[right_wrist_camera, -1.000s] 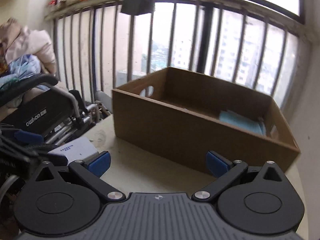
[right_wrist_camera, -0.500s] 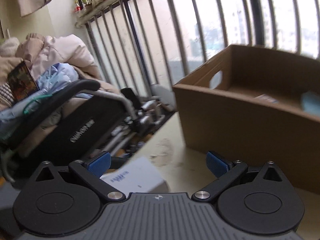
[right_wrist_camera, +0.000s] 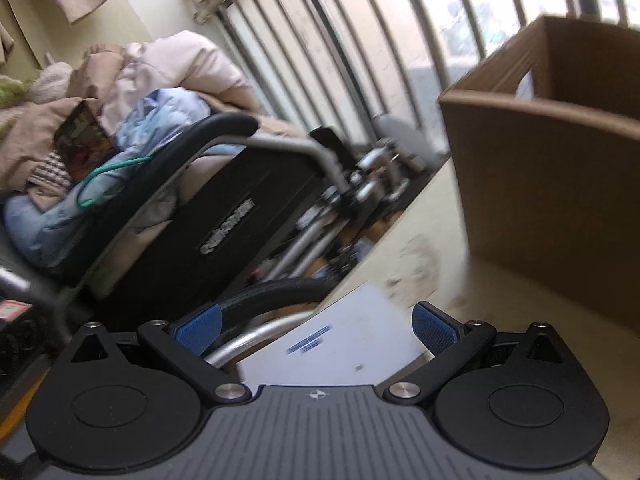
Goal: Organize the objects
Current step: 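Move the right gripper to the small white box on the table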
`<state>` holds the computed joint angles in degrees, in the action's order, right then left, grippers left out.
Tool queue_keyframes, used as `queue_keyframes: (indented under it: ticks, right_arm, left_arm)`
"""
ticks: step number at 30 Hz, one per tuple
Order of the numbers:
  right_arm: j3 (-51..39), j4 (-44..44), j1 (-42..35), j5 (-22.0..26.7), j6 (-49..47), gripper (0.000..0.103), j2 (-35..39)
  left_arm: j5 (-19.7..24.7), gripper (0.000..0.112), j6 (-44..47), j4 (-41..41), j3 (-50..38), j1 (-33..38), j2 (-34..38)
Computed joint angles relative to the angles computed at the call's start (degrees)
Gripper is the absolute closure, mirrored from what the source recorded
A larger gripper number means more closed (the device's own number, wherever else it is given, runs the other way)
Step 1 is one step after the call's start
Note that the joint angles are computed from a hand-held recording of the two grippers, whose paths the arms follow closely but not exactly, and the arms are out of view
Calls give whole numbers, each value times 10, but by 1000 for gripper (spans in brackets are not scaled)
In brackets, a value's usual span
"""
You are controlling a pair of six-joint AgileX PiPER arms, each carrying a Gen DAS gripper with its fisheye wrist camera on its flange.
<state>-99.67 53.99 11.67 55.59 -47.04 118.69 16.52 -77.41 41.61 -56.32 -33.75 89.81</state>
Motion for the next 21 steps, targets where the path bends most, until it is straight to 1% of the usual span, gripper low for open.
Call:
queue_keyframes:
  ticks: [3, 11, 14, 16, 18, 20, 21]
  right_arm:
    - [2, 3, -5, 8, 2, 0, -1]
    - [17, 18, -30, 36, 8, 0, -11]
    - [38, 26, -38, 37, -3, 0, -22]
    - [56, 33, -44, 34, -9, 0, -32]
    - [74, 36, -48, 26, -16, 5, -44]
    - [93, 37, -50, 13, -20, 13, -56]
    - [102, 38, -52, 7, -22, 16, -62]
  left_arm:
    - [-11, 10, 8, -12, 3, 3, -1]
    - [13, 10, 8, 1, -15, -6, 11]
    - [21, 10, 1, 15, -19, -10, 15]
    - [19, 10, -19, 39, -18, -12, 16]
    - [18, 10, -46, 66, -15, -12, 18]
    - [13, 10, -75, 92, -11, -11, 18]
    - [9, 10, -91, 105, -9, -10, 18]
